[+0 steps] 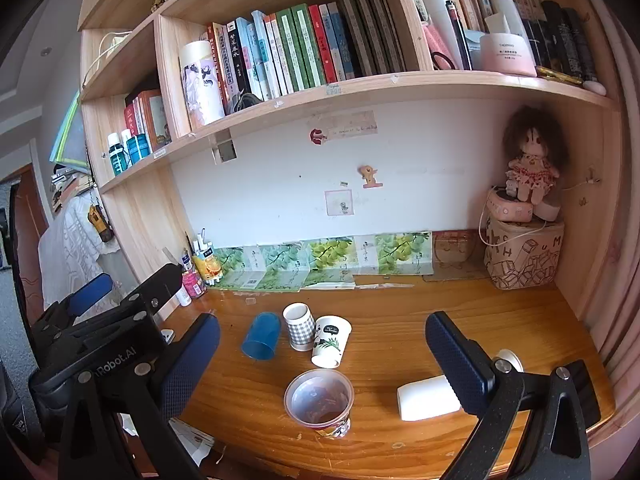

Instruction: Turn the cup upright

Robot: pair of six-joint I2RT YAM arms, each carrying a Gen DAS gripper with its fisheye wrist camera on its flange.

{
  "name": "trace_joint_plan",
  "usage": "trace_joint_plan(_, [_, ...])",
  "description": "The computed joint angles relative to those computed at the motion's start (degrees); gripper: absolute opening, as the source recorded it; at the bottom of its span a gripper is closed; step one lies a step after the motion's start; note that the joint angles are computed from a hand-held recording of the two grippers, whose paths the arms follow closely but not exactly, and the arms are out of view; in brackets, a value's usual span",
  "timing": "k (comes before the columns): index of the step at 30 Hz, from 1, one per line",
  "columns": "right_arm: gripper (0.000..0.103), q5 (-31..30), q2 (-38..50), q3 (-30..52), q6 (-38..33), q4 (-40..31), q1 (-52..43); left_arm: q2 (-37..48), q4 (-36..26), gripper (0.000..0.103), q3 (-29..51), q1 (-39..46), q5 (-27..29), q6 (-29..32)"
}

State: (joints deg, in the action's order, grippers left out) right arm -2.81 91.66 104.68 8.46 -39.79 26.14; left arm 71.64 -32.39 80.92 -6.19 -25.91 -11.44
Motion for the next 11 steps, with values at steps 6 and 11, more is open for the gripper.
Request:
trace_joint_plan(6, [0.103, 0.7, 0.7, 0.8, 0.6, -1.0, 0.8, 0.4, -0.4, 0.103, 0.2, 1.5, 2.3, 0.4])
trace_joint_plan(11, [0.103, 1.6, 1.9, 2.3, 1.3, -2.1, 1.4, 1.0, -0.9, 0.103, 0.7, 3.5, 5.6, 1.1])
